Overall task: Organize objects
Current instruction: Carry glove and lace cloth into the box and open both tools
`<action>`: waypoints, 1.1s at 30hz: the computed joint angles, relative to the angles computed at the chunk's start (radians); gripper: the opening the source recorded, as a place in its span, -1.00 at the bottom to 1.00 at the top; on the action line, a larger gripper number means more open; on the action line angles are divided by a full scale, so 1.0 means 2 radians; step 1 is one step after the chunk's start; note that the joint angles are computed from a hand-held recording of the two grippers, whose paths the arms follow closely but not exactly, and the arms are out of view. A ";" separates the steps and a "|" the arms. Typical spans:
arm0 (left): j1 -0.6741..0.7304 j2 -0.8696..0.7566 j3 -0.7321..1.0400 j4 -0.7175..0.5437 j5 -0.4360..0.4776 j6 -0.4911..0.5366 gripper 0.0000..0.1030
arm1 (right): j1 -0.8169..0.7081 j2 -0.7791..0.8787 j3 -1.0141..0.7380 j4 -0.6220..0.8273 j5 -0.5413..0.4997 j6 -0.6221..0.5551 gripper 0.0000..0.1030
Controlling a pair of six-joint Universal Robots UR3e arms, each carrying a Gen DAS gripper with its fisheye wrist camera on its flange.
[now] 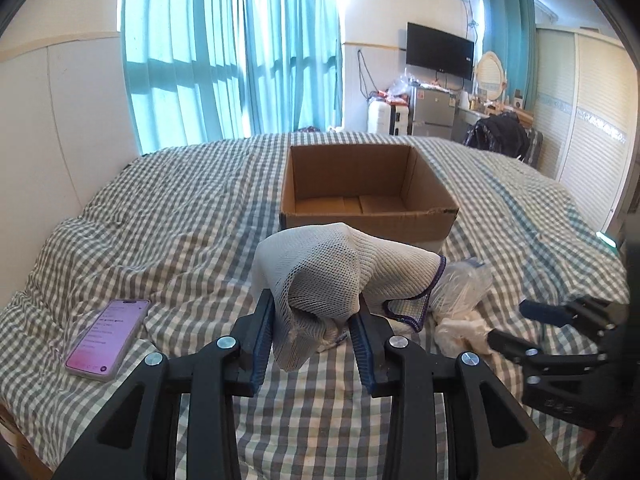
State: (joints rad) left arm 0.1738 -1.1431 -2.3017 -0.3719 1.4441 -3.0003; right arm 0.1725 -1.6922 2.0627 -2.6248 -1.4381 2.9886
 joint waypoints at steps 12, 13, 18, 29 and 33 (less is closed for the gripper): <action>-0.012 -0.088 -0.002 0.053 0.011 -0.003 -0.31 | -0.025 0.038 0.000 -0.013 0.042 -0.015 -0.86; -0.010 -0.088 0.003 0.052 0.008 -0.002 -0.31 | -0.031 0.024 -0.003 -0.006 0.052 -0.016 -0.86; -0.007 -0.102 0.059 0.043 -0.008 -0.004 -0.31 | -0.042 -0.015 -0.067 0.031 0.078 -0.023 -0.86; -0.039 -0.233 0.275 0.029 0.014 -0.016 -0.31 | -0.018 0.107 -0.326 0.071 0.071 -0.029 -0.86; -0.043 -0.297 0.353 0.014 0.018 -0.020 -0.31 | -0.013 0.188 -0.430 0.092 0.066 -0.025 -0.86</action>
State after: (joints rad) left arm 0.0884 -1.7368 -1.5954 -0.3434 1.4804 -3.0401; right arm 0.1471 -1.3154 1.2017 -2.4417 -1.3064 2.9384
